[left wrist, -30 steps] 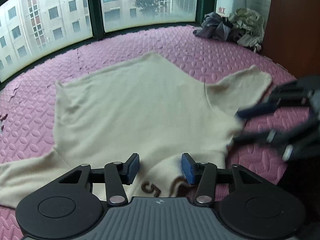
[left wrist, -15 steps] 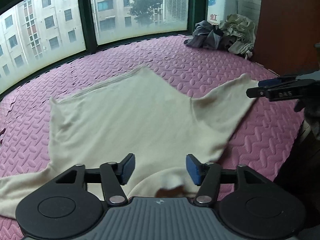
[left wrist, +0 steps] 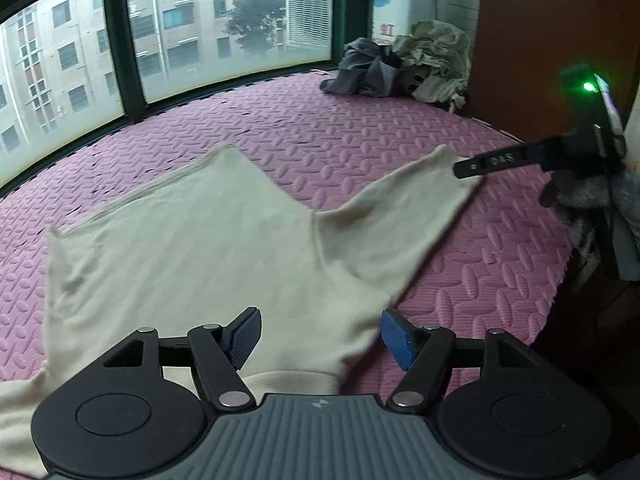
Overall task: Fold clothes
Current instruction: 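Hold the sleeve cuff with the right gripper and stretch it outward, then carry the sleeve with the right gripper over the body and release it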
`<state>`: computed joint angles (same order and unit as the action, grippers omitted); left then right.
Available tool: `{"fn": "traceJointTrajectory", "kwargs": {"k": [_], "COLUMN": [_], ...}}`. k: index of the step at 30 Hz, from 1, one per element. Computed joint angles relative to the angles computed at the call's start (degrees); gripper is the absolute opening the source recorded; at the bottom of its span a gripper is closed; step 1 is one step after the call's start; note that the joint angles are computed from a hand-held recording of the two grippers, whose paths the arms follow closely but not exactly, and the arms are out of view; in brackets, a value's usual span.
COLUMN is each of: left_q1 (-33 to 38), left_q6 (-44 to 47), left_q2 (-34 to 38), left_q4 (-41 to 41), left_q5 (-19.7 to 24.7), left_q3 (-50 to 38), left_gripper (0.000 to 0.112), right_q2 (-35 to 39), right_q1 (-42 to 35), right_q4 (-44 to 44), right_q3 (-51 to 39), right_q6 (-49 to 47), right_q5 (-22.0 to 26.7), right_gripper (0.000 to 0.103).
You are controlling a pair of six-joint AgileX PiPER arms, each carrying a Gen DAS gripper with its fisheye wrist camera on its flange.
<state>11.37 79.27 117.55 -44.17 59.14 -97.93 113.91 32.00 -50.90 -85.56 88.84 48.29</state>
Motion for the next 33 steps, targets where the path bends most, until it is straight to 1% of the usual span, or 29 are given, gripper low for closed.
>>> {"fn": "traceJointTrajectory", "kwargs": {"k": [1, 4, 6, 7, 8, 9, 11, 12, 14, 15, 18, 22, 24, 28, 33], "left_q1": [-0.2, -0.7, -1.0, -1.1, -1.2, -1.3, -1.5, -1.6, -1.8, -1.8, -1.7, -1.5, -1.5, -1.3, -1.0], "left_q6": [0.3, 0.8, 0.6, 0.5, 0.4, 0.4, 0.4, 0.4, 0.3, 0.2, 0.2, -0.4, -0.9, -2.2, -2.7], "left_q2": [-0.2, -0.4, -0.3, -0.3, -0.2, -0.2, -0.3, -0.3, -0.3, -0.3, -0.3, -0.1, 0.1, 0.8, 0.9], "left_q4": [0.0, 0.1, 0.1, 0.0, -0.1, -0.1, 0.0, 0.0, 0.2, 0.3, 0.3, 0.6, 0.8, 0.7, 0.4], "left_q5": [-0.2, -0.4, -0.3, -0.2, -0.2, -0.2, -0.5, -0.6, -0.8, -0.9, -0.8, -1.0, -0.9, -0.2, -0.2], "left_q3": [0.4, 0.9, 0.8, 0.7, 0.7, 0.7, 0.9, 1.1, 1.2, 1.2, 1.2, 0.8, 0.3, -1.0, -1.4], "left_gripper": [0.072, 0.072, 0.072, 0.072, 0.072, 0.073, 0.074, 0.075, 0.075, 0.075, 0.075, 0.075, 0.075, 0.075, 0.075], "right_q2": [0.0, -0.1, 0.5, 0.9, 1.0, 0.7, 0.4, 0.2, -0.3, -0.6, -2.5, -4.8, -5.2, -5.2, -2.8], "right_q1": [-0.1, -0.3, 0.0, 0.1, 0.0, -0.2, -0.2, -0.2, -0.5, -0.7, -1.2, -1.4, -1.0, 0.1, 1.7], "right_q4": [0.2, 0.3, 0.0, -0.1, 0.1, 0.2, -0.3, -0.5, -0.4, -0.5, -1.2, -2.5, -2.8, -2.5, 0.8], "right_q3": [0.1, 0.4, -0.4, -0.9, -0.9, -0.2, 0.4, 0.8, 1.4, 1.8, 4.3, 6.5, 6.2, 4.4, -1.0], "right_q6": [0.6, 1.0, 0.7, 0.5, 0.4, 0.6, 0.9, 0.9, 1.3, 1.7, 5.4, 9.3, 9.5, 8.2, 2.3], "right_q5": [-0.1, 0.0, 1.8, 3.0, 3.1, 2.2, 1.5, 1.1, 0.2, -0.3, -3.6, -7.4, -8.2, -10.7, -14.4], "right_gripper": [0.053, 0.05, 0.046, 0.046, 0.047, 0.046, 0.038, 0.029, 0.025, 0.021, 0.013, 0.011, 0.011, 0.01, 0.01]}}
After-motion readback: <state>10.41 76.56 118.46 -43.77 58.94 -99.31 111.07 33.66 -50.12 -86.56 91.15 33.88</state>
